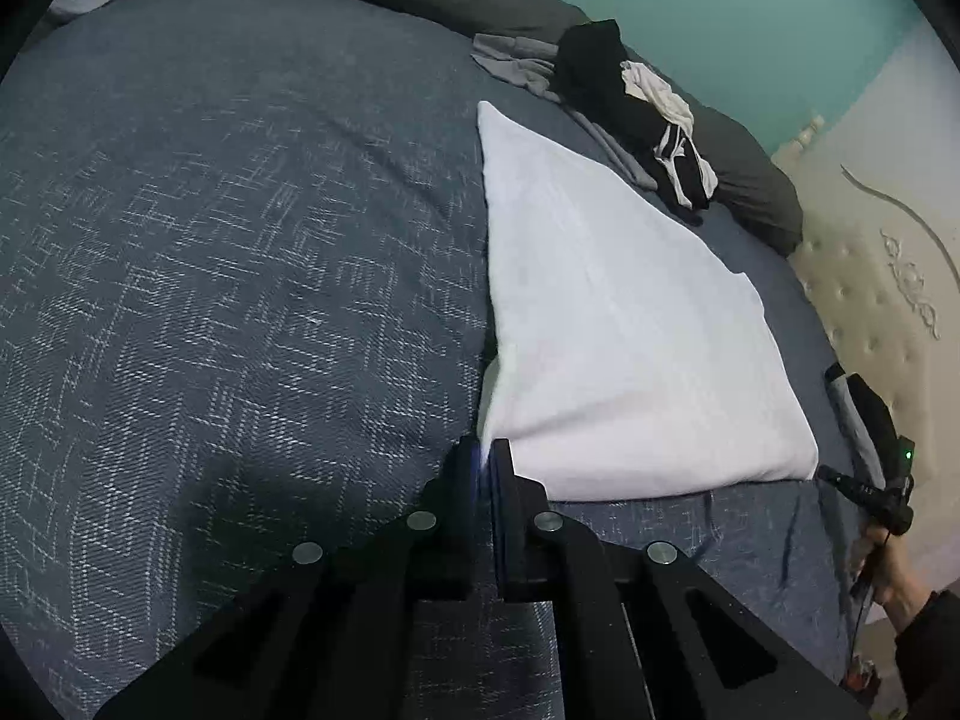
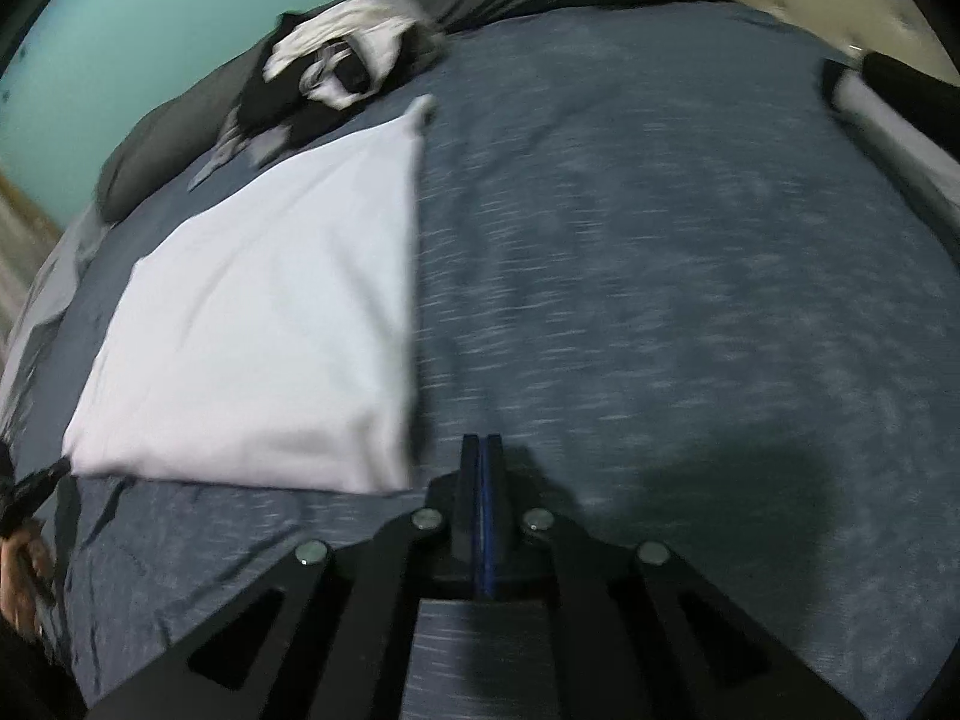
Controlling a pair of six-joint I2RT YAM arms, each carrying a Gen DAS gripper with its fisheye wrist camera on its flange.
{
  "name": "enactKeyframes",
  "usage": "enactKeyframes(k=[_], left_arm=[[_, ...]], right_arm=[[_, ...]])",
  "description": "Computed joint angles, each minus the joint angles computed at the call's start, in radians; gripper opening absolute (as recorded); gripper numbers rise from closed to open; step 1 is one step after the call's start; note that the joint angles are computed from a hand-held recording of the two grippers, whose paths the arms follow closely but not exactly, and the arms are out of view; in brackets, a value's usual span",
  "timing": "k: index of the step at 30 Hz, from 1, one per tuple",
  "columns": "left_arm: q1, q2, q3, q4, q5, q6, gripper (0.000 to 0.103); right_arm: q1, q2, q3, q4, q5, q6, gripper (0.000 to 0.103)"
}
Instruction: Fold clothes
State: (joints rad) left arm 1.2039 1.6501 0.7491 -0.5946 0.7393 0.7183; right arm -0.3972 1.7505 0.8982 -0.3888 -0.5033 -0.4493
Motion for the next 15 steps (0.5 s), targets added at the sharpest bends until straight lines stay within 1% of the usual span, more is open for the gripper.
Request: enactKeyframes(k=[1, 6, 7, 9, 10, 15], left_arm=[[0.006, 0.003, 0.002, -0.006, -0.002, 0.01, 0.003], [0.006, -0.001, -0.012, 0.006, -0.011, 0.002, 0.003], [0.005, 0.001, -0.012, 0.006, -0.011, 0.001, 0.003], [0.004, 0.004, -0.012, 0.006, -0.01, -0.002, 0.003], [0.004, 0.001, -0.012, 0.004, -0.009, -0.002, 0.003], [0.007, 0.007, -0.003, -0.007, -0.005, 0.001, 0.003]], right_arm=[[-0.014, 0.005, 0.008, -0.001, 0.0, 0.006, 0.0], [-0.02, 0.01, 0.037, -0.073, -0.092, -0.035, 0.0], [-0.012, 0.014, 0.042, -0.084, -0.11, -0.035, 0.002], [0.026, 0.036, 0.062, -0.096, -0.106, 0.005, 0.024], [0.034, 0.041, 0.065, -0.096, -0.113, 0.008, 0.04], [0.072, 0.069, 0.068, -0.096, -0.105, 0.007, 0.04]])
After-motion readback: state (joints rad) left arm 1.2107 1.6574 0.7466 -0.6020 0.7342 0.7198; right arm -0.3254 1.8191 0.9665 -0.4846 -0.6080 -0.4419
